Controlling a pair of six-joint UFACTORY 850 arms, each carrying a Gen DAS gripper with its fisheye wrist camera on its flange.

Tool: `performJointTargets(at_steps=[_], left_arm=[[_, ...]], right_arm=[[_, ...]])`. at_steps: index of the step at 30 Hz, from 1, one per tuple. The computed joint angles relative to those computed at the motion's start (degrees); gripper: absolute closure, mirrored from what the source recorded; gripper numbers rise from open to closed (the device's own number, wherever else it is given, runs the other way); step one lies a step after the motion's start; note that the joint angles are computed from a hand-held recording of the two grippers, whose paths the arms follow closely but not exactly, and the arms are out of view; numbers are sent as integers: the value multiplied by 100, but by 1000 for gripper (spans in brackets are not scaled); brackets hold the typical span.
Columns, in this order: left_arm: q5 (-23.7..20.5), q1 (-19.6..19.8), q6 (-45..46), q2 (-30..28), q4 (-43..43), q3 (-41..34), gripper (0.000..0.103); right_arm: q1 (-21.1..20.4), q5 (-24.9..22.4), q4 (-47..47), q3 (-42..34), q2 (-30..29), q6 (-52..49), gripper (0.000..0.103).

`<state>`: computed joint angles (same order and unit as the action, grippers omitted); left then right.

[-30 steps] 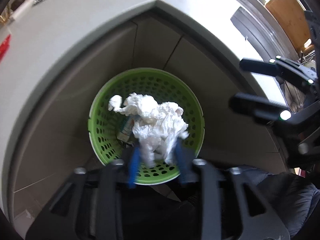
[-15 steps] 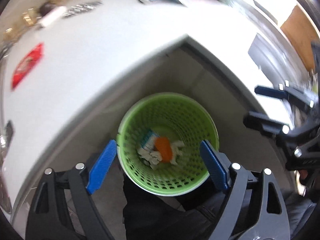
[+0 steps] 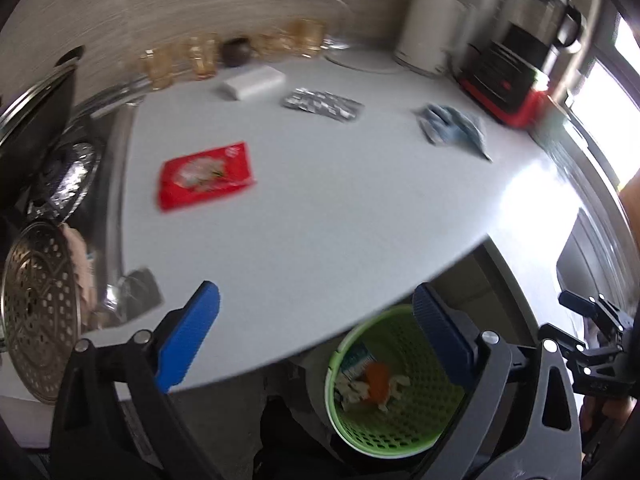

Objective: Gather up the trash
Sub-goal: 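Move both grippers back over the counter toward the wrapper and blister pack, then grasp the silver blister pack with the right gripper while the left gripper grasps the red wrapper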

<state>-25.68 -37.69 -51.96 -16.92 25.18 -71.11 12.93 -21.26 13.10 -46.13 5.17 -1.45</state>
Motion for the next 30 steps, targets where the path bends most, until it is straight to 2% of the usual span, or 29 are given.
performJointTargets(at_steps=[9, 15, 20, 24, 30], left_arm=[[19, 523, 172, -101, -35, -30, 10], [166, 776, 755, -344, 236, -192, 10], [399, 1051, 1989, -557, -16, -389, 10], [519, 1327, 3676, -772, -1111, -610, 10], [389, 1613, 5926, -1129, -2675, -988, 10]], right_arm=[[55, 24, 29, -865, -845, -381, 18], [117, -153, 277, -2022, -1870, -1395, 18], [162, -562, 515, -3260, -2853, -2423, 16], [205, -1037, 497, -4436, -3740, -2927, 16], [268, -2193, 132, -6808, -5414, -3321, 16]])
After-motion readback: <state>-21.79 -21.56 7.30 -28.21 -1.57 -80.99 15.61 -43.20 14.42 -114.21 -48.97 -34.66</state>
